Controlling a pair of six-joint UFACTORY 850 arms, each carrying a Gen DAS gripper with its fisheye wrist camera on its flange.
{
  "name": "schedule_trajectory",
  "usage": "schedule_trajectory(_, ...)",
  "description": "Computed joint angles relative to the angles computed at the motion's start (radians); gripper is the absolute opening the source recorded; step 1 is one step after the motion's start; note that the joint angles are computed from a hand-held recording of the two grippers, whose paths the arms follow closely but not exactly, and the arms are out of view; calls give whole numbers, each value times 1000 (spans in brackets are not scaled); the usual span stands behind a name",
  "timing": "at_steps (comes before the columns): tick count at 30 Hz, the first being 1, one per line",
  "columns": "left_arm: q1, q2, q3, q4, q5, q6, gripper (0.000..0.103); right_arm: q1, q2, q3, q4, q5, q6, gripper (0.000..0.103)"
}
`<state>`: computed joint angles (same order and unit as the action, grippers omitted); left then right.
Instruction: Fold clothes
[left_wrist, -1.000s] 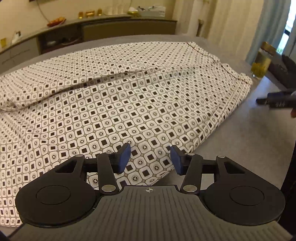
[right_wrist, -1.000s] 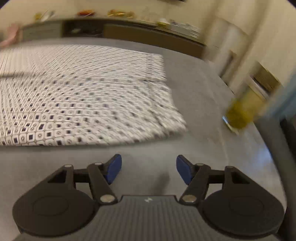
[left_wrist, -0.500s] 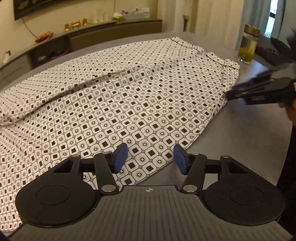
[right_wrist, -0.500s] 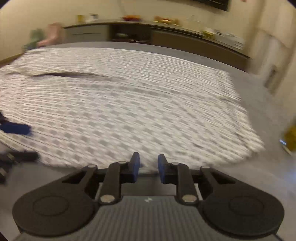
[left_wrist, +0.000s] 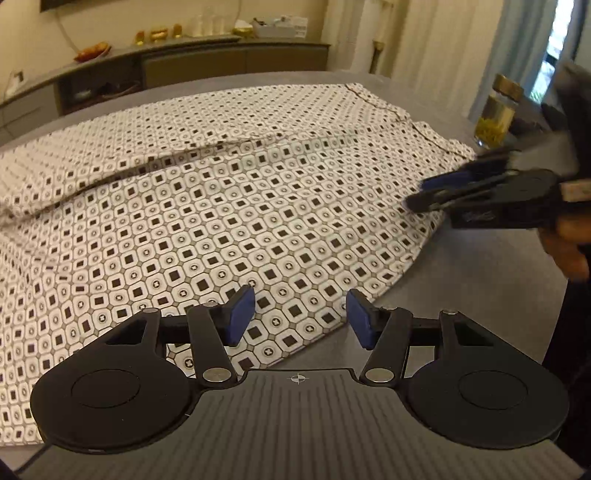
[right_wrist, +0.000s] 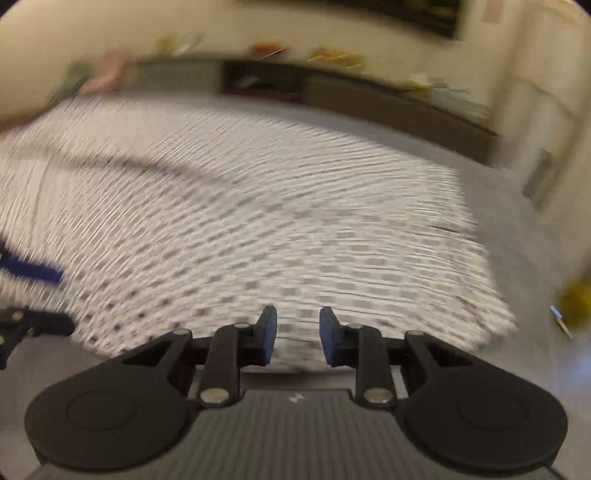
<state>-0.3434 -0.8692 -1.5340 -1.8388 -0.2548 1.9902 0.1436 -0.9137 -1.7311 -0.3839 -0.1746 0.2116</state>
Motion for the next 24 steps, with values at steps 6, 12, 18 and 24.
schedule_trajectory(6,11,-2,-6,66,-18,-34,51,-45,-82,-248,314,-440,-512,24)
schedule_trajectory(12,15,-18,-42,128,-28,-128,49,-62,-34,-183,68,-591,-404,26)
schedule_trajectory(18,-49,-112,-256,413,-14,-446,50,-115,-9,-198,261,-464,-419,29)
schedule_trajectory(24,-164,-257,-474,1021,23,-1028,55,-147,-209,-504,360,-506,-360,29)
